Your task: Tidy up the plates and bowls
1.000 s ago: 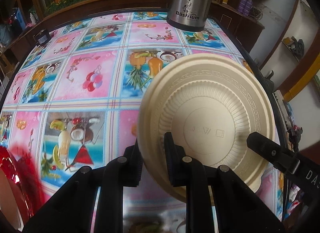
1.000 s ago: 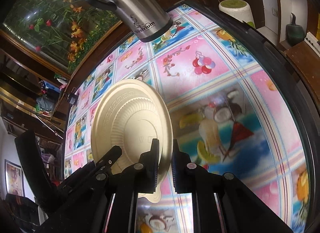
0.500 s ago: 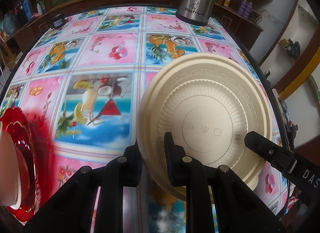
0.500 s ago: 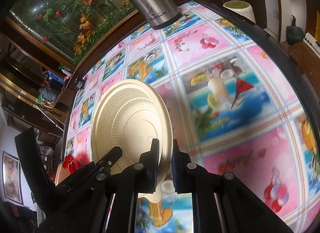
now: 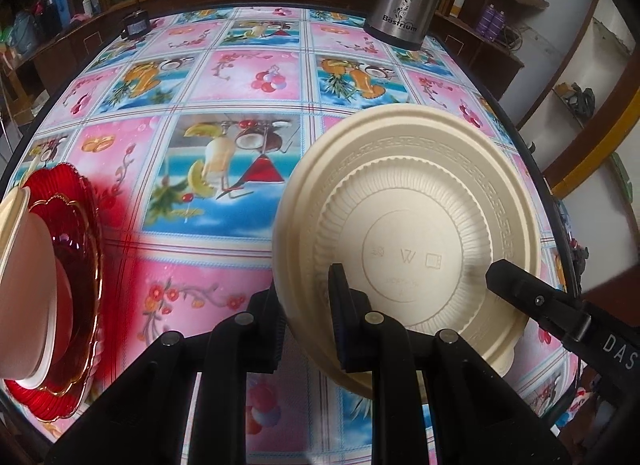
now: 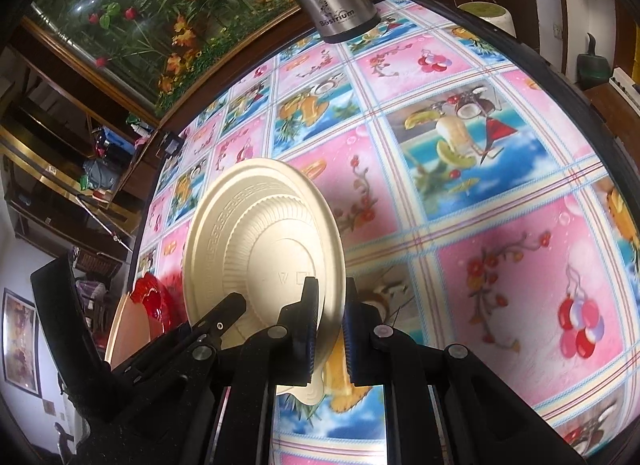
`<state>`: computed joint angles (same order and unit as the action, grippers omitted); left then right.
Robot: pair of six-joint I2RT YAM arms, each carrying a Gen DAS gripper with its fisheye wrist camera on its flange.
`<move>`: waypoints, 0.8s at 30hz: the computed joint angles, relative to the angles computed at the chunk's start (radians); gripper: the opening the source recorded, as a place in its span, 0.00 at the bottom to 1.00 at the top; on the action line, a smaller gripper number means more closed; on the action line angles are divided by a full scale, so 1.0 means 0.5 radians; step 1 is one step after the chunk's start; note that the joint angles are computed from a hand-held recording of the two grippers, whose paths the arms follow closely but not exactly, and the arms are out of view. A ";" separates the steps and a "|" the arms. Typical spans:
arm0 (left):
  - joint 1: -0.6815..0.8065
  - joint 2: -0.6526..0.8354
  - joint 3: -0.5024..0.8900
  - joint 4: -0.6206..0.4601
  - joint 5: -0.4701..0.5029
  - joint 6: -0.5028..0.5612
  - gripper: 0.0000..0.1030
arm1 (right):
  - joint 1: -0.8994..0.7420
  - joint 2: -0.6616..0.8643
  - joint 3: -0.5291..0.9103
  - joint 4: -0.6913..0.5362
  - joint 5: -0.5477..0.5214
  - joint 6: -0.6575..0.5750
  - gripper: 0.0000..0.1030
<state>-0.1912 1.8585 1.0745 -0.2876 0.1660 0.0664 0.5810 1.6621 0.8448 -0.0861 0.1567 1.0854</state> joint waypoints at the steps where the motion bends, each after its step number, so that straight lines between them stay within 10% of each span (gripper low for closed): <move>1: 0.011 -0.009 -0.012 0.003 0.007 0.006 0.16 | 0.014 0.007 0.008 -0.001 0.004 0.008 0.11; 24: 0.164 -0.211 -0.147 -0.014 0.116 0.070 0.16 | 0.191 0.017 0.154 -0.140 0.135 0.026 0.11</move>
